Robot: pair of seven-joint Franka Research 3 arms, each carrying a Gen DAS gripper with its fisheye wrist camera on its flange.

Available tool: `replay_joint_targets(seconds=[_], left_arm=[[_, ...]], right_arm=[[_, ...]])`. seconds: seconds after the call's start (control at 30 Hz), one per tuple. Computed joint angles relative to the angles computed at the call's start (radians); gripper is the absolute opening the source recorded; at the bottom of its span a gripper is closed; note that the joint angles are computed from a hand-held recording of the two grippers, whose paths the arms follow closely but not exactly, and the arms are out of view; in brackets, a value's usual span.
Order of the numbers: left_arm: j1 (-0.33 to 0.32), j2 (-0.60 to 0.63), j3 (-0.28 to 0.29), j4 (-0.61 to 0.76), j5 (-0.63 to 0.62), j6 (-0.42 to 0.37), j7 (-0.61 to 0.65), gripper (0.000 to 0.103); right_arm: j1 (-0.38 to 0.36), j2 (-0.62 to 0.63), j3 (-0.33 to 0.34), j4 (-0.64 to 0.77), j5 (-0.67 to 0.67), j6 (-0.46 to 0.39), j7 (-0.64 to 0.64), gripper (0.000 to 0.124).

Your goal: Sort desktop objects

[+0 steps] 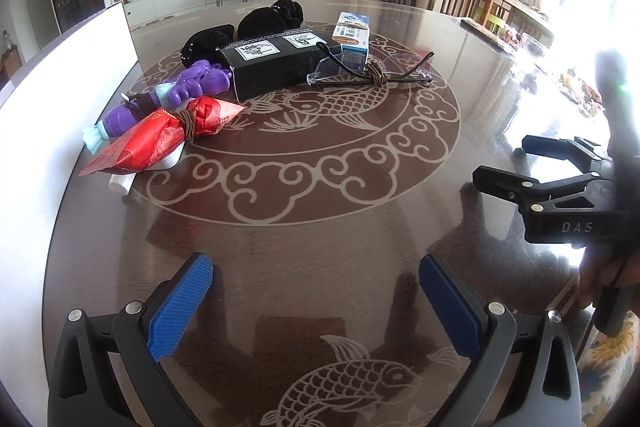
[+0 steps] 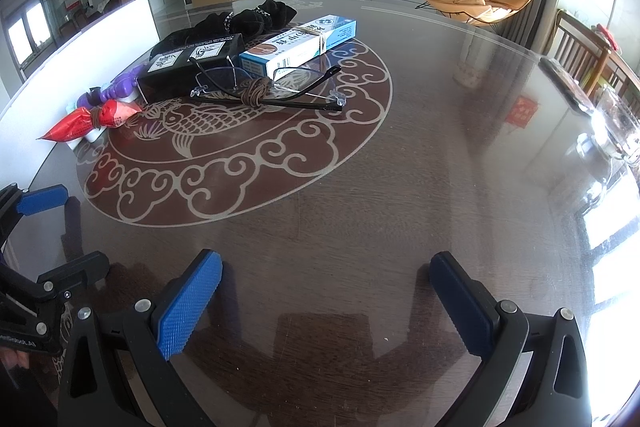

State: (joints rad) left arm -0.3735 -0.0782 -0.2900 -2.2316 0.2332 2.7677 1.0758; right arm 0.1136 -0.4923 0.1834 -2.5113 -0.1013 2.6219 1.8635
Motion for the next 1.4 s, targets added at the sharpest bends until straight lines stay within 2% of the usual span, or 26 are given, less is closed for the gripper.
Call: replay_joint_targets(seconds=[0.03,0.13,0.23,0.43,0.53,0.77,0.97,1.07,1.23,1.4], left_arm=[[0.03,-0.02,-0.023,-0.018,0.034,0.017,-0.061,0.103],[0.048,-0.068,-0.017,-0.059,0.152,0.077,-0.226,0.103],[0.103,-0.103,-0.05,-0.072,0.303,0.081,-0.395,0.103],[0.143,-0.153,-0.041,-0.112,0.371,0.145,-0.535,0.103],[0.174,-0.179,-0.055,-0.129,0.403,0.16,-0.597,0.103],[0.149,-0.189,-0.032,-0.142,0.347,0.17,-0.557,0.103],[0.227,-0.214,-0.119,-0.121,0.505,0.12,-0.674,0.103],[0.208,-0.202,-0.113,-0.105,0.539,0.104,-0.668,0.103],[0.145,-0.159,-0.083,-0.072,0.518,0.054,-0.584,0.103],[0.14,-0.156,-0.107,-0.05,0.616,0.011,-0.624,0.103]], right_arm=[[-0.001,0.003,0.001,0.003,-0.001,0.0,0.001,0.103],[-0.003,0.0,0.003,-0.001,-0.006,0.007,0.007,0.103],[0.0,-0.003,-0.001,-0.008,-0.003,0.017,0.001,0.103],[-0.002,-0.003,0.001,-0.008,-0.001,0.017,0.0,0.103],[-0.002,-0.003,0.001,-0.008,-0.001,0.017,0.0,0.103],[-0.002,-0.003,0.001,-0.008,-0.001,0.017,-0.001,0.103],[-0.002,-0.004,0.001,-0.009,0.0,0.016,-0.001,0.103],[-0.002,-0.003,0.001,-0.008,0.0,0.017,-0.001,0.103],[-0.002,-0.003,0.001,-0.008,0.0,0.017,-0.001,0.103],[-0.002,-0.003,0.001,-0.008,0.0,0.016,-0.001,0.103]])
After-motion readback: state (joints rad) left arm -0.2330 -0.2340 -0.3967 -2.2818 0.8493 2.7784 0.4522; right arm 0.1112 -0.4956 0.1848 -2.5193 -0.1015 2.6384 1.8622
